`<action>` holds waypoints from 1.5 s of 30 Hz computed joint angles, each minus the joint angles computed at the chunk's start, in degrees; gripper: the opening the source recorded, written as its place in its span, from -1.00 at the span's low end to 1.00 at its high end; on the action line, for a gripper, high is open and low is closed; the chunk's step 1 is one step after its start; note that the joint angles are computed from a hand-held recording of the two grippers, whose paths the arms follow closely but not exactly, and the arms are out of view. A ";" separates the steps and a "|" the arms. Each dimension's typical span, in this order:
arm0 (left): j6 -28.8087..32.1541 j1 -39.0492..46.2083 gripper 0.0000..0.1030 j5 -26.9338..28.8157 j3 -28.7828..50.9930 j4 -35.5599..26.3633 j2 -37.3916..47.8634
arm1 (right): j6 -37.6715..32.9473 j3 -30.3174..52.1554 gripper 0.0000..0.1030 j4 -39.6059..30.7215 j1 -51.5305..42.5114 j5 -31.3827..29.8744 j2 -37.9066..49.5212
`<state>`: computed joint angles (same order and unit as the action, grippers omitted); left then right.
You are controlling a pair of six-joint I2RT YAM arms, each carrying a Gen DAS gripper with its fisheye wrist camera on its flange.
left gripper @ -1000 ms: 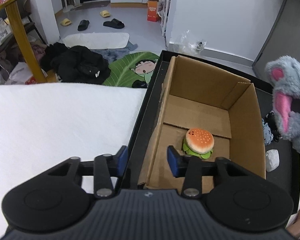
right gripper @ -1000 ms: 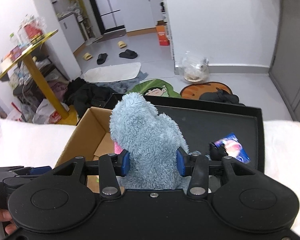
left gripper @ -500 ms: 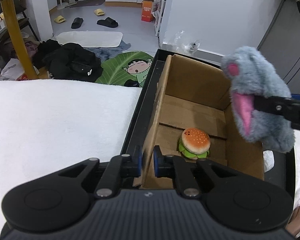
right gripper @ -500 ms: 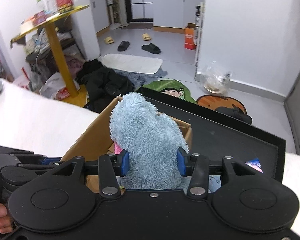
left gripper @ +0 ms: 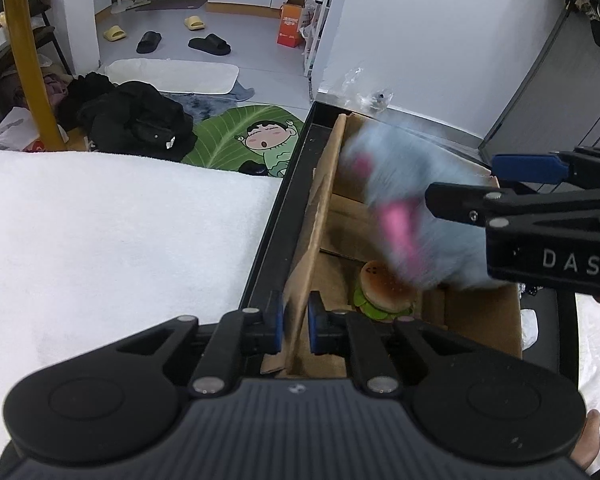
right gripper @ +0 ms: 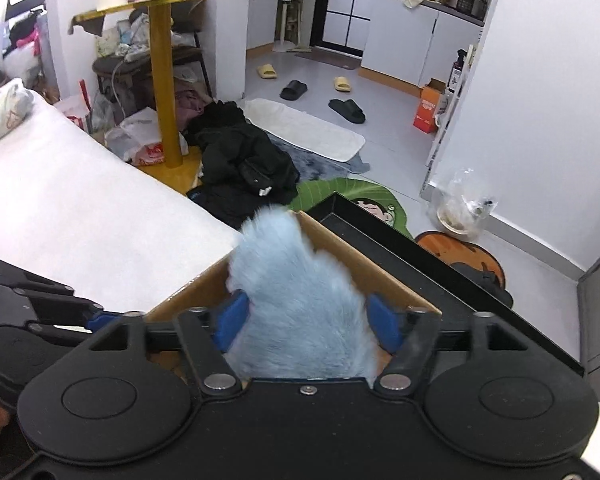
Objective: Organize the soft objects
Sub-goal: 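Lift the grey fluffy plush into the box with the right tool and release, then grasp the white wrapped pad with the right tool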
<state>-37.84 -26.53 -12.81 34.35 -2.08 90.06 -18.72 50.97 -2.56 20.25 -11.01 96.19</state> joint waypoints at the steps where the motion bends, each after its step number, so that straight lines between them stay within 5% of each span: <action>1: 0.07 0.10 -0.78 0.22 0.07 -0.03 0.01 | 0.26 0.19 0.44 -0.38 -0.27 -0.07 -0.13; 24: -0.43 -3.73 -0.70 -6.32 3.67 -5.83 0.77 | 1.98 -5.07 0.44 -6.16 -20.44 -9.27 -5.88; 34: -0.12 -6.16 0.04 -9.18 6.59 -9.61 2.53 | 6.06 -4.94 0.44 -7.36 -26.10 -10.00 -1.67; 45: -1.45 -9.84 0.28 -14.34 11.46 -15.47 5.47 | 7.64 -3.56 0.48 -6.24 -27.04 -9.84 6.68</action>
<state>-39.29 -36.37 -27.15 45.82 -17.55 95.53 -11.08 47.41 -8.80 -6.79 -20.85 102.87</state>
